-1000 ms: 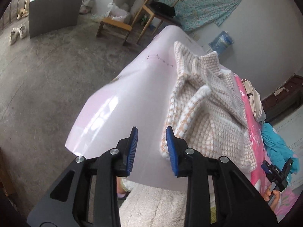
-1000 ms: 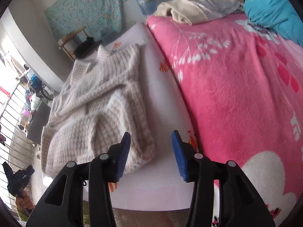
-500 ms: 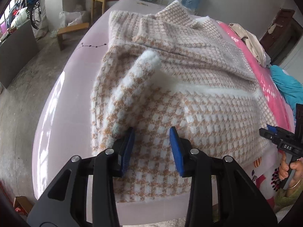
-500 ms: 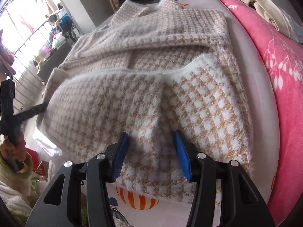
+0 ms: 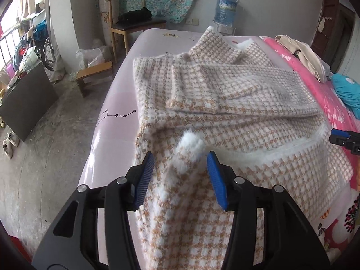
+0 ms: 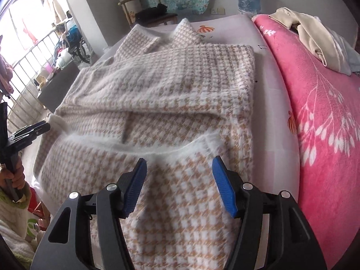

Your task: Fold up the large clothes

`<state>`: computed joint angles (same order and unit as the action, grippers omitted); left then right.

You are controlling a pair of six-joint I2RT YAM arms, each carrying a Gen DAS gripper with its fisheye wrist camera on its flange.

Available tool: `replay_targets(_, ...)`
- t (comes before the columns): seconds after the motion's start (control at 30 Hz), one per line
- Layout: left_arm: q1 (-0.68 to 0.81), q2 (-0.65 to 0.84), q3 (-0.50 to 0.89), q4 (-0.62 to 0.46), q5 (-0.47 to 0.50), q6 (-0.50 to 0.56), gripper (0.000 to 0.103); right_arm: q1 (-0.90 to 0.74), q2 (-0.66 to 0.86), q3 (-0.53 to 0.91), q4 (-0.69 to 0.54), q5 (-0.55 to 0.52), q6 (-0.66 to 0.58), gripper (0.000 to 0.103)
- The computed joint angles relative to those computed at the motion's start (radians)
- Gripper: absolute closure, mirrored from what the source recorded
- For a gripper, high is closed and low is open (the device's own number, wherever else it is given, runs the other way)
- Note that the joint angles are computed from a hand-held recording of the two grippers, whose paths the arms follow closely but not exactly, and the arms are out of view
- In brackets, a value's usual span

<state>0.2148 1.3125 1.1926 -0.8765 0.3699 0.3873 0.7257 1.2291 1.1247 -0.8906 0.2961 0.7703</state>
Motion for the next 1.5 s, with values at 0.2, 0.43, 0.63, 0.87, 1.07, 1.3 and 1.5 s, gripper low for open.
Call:
replay_targets(0.2,-0.008,0.060,0.019,-0.011,0.004,0.019,0.058,-0.146,0.006,-0.041,0.075,-0.150,-0.092,0.044)
replay_targets(0.43,0.016,0.106,0.035,-0.048,0.065,0.047,0.061,-0.238,0.014,-0.073,0.128,-0.277,-0.133,0.044)
replay_targets(0.63,0.027,0.124,0.028,-0.056,0.068,0.058,0.061,-0.215,-0.014,-0.086,0.090,-0.323,-0.117,0.048)
replay_targets(0.87,-0.013,0.071,-0.023,0.007,0.014,0.044,0.076,-0.161,-0.028,-0.107,0.078,-0.263,-0.071,0.084)
replay_targets(1.07,-0.062,-0.048,-0.060,0.077,-0.054,0.031,0.095,-0.023,-0.007,0.006,-0.021,-0.028,-0.042,0.096)
replay_targets(1.3,-0.082,-0.025,0.035,0.160,-0.060,-0.032,0.095,-0.038,0.037,0.176,-0.056,0.113,-0.135,0.096)
replay_targets(1.5,-0.139,0.070,-0.008,0.260,-0.139,-0.042,0.095,-0.110,0.122,0.125,0.024,0.096,-0.165,0.096)
